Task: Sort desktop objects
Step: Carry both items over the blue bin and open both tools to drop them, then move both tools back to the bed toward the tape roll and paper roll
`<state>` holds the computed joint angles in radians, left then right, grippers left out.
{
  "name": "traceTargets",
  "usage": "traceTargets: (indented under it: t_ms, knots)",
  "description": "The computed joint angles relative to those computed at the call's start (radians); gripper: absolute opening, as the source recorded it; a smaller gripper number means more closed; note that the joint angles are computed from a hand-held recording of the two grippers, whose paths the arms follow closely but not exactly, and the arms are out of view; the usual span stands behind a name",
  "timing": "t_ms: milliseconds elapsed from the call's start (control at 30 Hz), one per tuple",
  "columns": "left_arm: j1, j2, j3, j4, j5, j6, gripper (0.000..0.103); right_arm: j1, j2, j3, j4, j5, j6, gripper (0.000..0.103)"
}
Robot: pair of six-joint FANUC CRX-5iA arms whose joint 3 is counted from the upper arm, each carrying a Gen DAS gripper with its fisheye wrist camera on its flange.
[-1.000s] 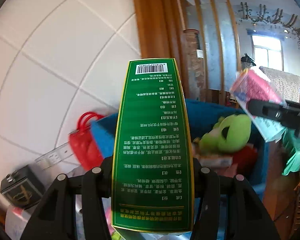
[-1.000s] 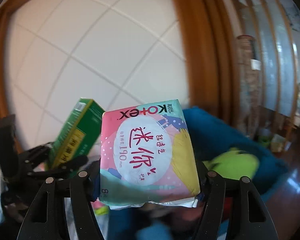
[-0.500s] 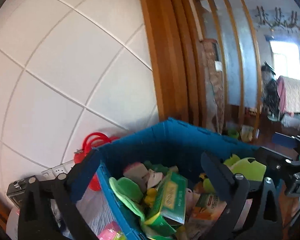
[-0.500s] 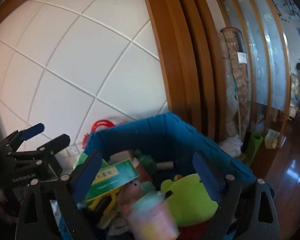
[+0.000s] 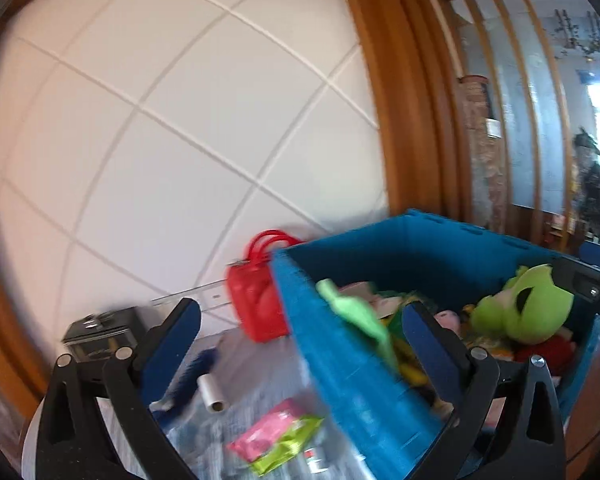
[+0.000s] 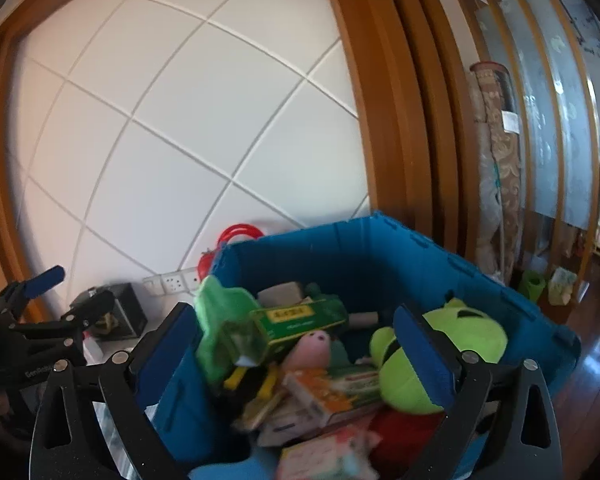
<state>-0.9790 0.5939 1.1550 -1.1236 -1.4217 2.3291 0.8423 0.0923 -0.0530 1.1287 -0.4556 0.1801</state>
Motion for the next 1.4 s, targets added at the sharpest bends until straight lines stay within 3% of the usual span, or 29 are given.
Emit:
traceTargets:
  t_ms: [133,267,833,1067,1233,1400]
  knots:
    - [-0.037,-0.078,-0.13,-0.069,-0.059,0.093,0.102,0.042,-0.013,-0.046,0.124,-0.005,-0.095,0.102]
    - [-0.038,-0.182,-0.294,-0.051,-0.069,0.192,0.102,0.117,0.02,-0.012,0.164,-0.074,-0.066,0.102]
    - [0.013,-0.57,-0.804,-0.077,-0.256,0.307,0.102,0.311,0.228,0.226,-0.012,-0.163,0.036,0.102]
    - [0.091,-0.631,-0.904,-0.025,-0.277,0.357,0.102,0.323,0.339,0.38,-0.211,-0.167,0.247,0.102]
    - [0.161,-0.644,-0.955,0.035,-0.226,0.36,0.102,0.305,0.435,0.548,-0.384,-0.198,0.453,0.102]
    - [0.324,-0.654,-1.014,0.172,-0.039,0.321,0.102,0.277,0.606,0.83,-0.602,-0.279,0.684,0.102]
